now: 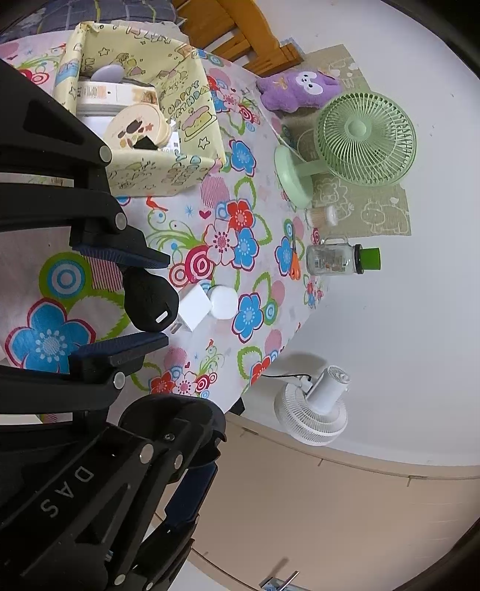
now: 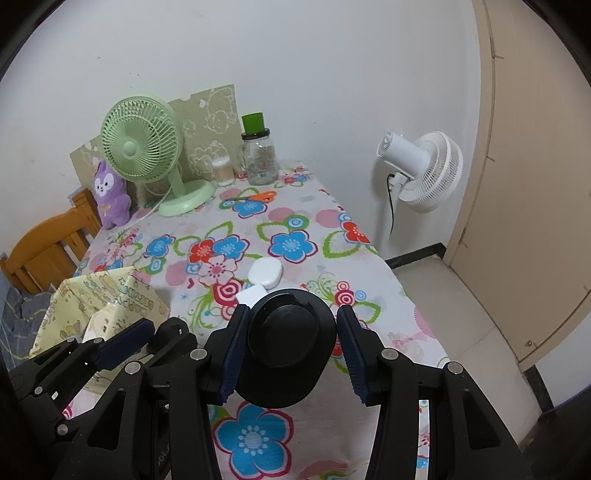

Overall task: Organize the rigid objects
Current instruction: 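Carry the key fob and black cup over the fabric box with both tools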

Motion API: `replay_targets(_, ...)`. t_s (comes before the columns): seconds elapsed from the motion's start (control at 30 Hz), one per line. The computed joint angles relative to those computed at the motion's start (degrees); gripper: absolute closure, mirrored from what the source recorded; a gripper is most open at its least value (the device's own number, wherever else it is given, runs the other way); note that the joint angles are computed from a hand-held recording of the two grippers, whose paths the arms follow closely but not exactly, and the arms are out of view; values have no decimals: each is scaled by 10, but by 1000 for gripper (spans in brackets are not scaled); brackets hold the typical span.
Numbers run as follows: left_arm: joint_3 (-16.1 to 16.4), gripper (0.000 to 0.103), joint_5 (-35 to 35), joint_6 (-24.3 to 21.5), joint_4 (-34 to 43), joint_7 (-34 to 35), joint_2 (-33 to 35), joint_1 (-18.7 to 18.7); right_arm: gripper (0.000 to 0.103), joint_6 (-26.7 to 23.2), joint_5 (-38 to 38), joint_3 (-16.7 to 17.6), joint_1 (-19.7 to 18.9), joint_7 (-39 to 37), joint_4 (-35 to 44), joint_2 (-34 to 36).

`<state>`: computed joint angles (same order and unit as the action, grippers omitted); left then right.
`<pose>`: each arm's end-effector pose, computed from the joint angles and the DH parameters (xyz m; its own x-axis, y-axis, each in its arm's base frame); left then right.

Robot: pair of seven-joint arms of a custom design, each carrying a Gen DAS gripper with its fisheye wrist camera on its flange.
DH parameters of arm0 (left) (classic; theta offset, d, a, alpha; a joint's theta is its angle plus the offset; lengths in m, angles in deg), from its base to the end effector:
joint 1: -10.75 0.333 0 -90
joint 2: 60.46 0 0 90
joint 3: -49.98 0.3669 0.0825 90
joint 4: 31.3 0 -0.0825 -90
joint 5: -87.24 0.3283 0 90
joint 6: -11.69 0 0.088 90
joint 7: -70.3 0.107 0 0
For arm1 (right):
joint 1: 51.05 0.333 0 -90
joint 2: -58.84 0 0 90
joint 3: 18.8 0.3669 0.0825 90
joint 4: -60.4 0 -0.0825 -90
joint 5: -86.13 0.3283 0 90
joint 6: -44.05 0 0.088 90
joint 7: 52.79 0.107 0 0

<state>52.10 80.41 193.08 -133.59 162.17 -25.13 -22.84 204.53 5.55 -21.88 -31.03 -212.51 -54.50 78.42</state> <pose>0.5986 -0.3606 0.3813 -0.4717 -0.8810 0.0364 -0.6486 0.3187 -0.6912 0.5508 0.2195 0.3935 -0.2989 -0.9476 -0.1132 -0.6409 0.2872 -0.7119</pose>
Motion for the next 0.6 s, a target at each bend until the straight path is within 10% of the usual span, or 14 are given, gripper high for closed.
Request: replay_targets(0.6,-1,67,8,-2,-12,10,-22,24,51,-18,46,2,24,-47,40,11)
